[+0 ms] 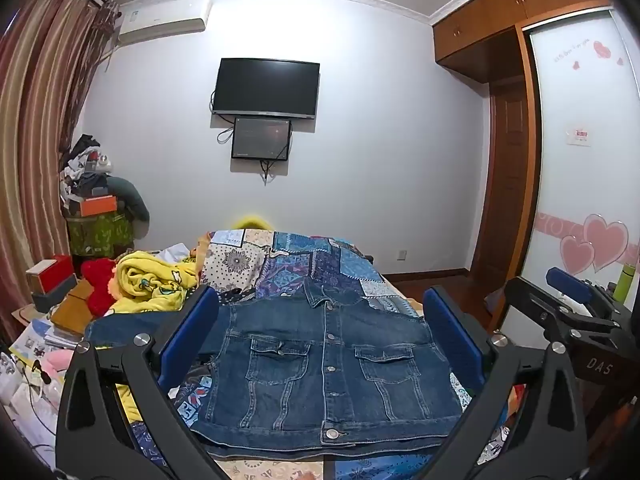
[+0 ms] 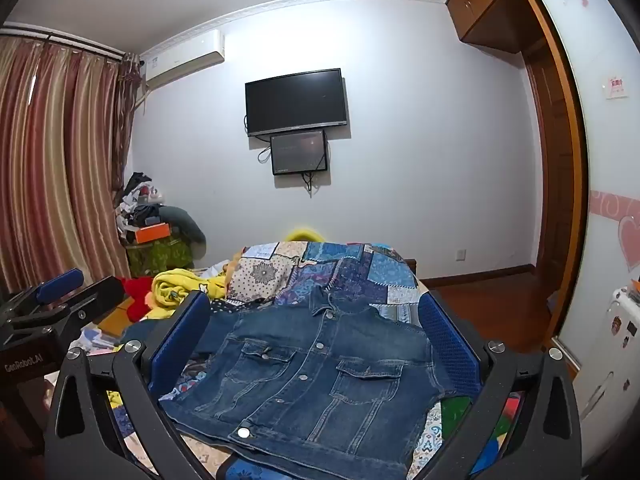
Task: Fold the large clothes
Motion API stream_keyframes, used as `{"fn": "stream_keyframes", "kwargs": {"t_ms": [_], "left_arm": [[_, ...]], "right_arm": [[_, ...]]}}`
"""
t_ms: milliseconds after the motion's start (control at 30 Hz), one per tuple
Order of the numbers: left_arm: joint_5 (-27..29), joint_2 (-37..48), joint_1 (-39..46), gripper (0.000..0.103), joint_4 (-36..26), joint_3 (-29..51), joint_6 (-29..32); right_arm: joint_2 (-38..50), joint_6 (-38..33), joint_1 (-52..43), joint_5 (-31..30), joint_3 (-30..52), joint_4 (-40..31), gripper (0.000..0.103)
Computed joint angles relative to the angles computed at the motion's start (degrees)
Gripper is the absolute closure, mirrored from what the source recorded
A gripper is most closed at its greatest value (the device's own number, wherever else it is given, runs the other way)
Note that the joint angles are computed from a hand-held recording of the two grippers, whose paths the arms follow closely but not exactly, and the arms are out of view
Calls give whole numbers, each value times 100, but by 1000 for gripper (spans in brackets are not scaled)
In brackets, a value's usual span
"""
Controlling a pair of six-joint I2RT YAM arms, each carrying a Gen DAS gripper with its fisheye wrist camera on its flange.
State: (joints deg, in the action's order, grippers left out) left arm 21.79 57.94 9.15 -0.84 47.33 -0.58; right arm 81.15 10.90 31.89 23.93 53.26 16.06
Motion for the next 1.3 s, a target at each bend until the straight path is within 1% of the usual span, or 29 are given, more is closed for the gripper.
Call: {"fn": "stream_keyframes", "kwargs": {"t_ms": [100,167,233,300,367,400,500,600,733,1067,1300], "left_arm": [[-47,-101,-32,0,-43,-51,51],[-140,11,-105,0,-189,58,24],[-239,101,-224,0,-159,81,-20],[-112,174,-112,0,-235,188,-3],[-223,235,-183,0,-201,198,-11],[-82,244,-43,0,-167,179,-14],[-92,267,-52,0,-232,245,-12],[-71,273,-26,0,-231,255,-5],[-105,260,-50,0,-238,252,0],[18,243,30,0,-223,218,-7],[-49,186,-32,0,-223,186,32]], "right_arm": [[7,-12,-2,16,-1,9,0],[19,-9,-9,0,7,2,0],[20,-5,-3,14,11,-7,0],[-9,3,22,55,18,-47,0],[73,33,110,142,-43,93,0],[89,41,109,147,-74,142,0],[120,61,143,190,-23,119,0],[97,84,-13,9,-15,66,0],[57,116,-55,-41,45,-72,0],[79,83,-74,-32,25,-35,0],[89,80,-74,-39,24,-28,0]]}}
